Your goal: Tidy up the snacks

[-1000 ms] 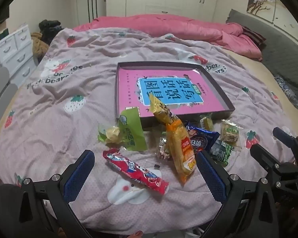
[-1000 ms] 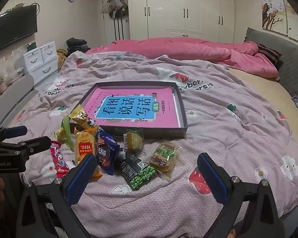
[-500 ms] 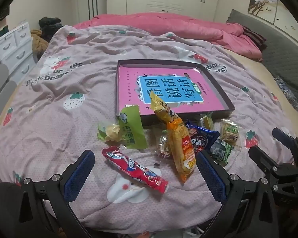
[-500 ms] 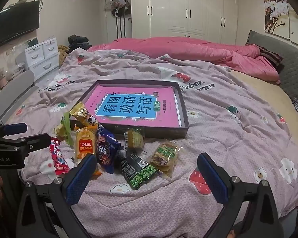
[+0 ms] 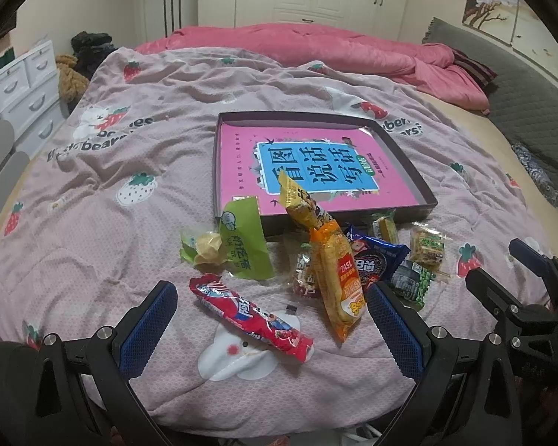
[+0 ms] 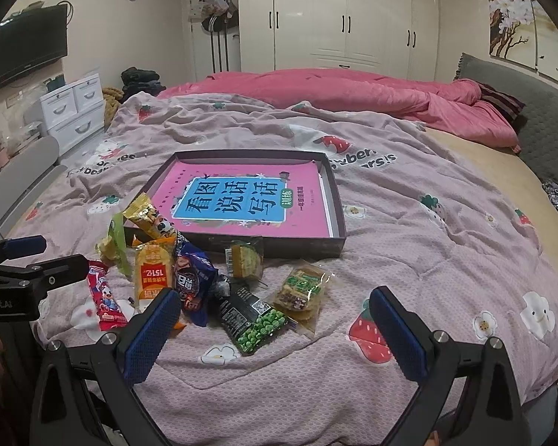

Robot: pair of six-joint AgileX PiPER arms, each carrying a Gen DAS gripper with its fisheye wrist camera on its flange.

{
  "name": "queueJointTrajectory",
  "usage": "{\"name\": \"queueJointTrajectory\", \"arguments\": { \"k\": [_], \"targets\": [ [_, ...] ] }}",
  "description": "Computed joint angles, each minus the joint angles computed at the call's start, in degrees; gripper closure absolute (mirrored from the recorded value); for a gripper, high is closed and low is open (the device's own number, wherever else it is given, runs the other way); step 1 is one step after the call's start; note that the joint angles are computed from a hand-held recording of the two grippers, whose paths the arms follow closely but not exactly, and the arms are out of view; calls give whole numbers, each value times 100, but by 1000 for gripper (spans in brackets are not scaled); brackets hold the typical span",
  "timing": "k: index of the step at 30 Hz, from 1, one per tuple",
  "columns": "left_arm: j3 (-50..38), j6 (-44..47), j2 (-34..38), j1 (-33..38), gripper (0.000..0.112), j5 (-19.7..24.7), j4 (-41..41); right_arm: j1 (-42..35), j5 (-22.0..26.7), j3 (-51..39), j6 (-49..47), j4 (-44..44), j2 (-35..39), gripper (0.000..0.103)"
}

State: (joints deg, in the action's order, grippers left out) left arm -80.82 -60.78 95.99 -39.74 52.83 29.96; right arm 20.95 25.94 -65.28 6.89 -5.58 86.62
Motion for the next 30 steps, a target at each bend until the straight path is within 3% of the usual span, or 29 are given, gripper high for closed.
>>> {"name": "queueJointTrajectory", "arguments": {
  "k": [30],
  "targets": [
    [3,50,-37,25,10,57,-35,-34,14,-22,7,12,20,1]
  ]
}}
